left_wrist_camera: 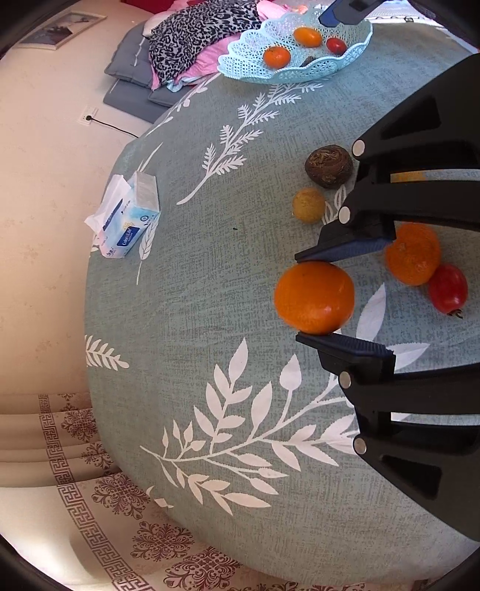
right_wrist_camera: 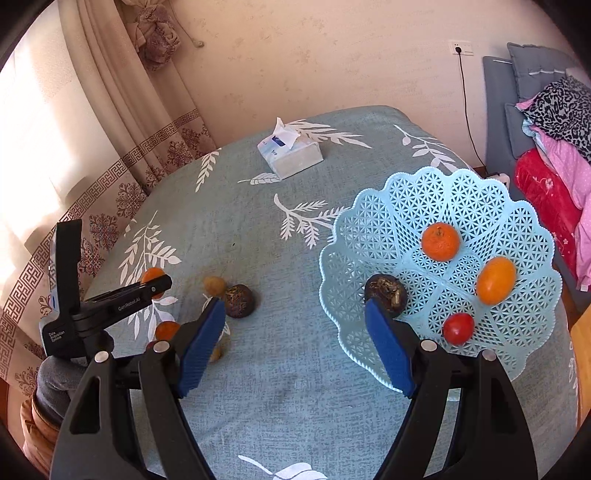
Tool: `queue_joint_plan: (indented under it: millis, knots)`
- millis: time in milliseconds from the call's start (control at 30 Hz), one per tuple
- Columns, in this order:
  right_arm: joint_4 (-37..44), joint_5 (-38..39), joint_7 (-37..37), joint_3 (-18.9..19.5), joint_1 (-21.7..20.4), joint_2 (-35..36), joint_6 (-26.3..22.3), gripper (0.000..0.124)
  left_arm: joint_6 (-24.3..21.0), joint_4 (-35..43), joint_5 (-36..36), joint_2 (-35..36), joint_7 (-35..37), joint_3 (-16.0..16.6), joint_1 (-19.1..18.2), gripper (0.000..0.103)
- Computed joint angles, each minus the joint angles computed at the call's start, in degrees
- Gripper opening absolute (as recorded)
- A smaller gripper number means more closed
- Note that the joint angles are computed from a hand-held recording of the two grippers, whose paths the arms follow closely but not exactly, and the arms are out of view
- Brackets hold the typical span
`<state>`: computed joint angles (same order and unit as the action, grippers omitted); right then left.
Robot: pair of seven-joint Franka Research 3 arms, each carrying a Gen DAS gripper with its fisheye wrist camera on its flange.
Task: Organize fruits
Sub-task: 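Grasp an orange with the left tool while the right tool grasps another orange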
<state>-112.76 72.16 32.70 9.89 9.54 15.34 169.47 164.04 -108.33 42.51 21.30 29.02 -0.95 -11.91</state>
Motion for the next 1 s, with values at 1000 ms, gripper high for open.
queue_joint_plan:
  millis: [1000]
  knots:
    - [13.53,-32.93,27.72,-1.04,10.58,13.16,-8.92,0.074,5.43,-16.89,42.9,-18.02,-41.42,-3.44,9.97,0.037]
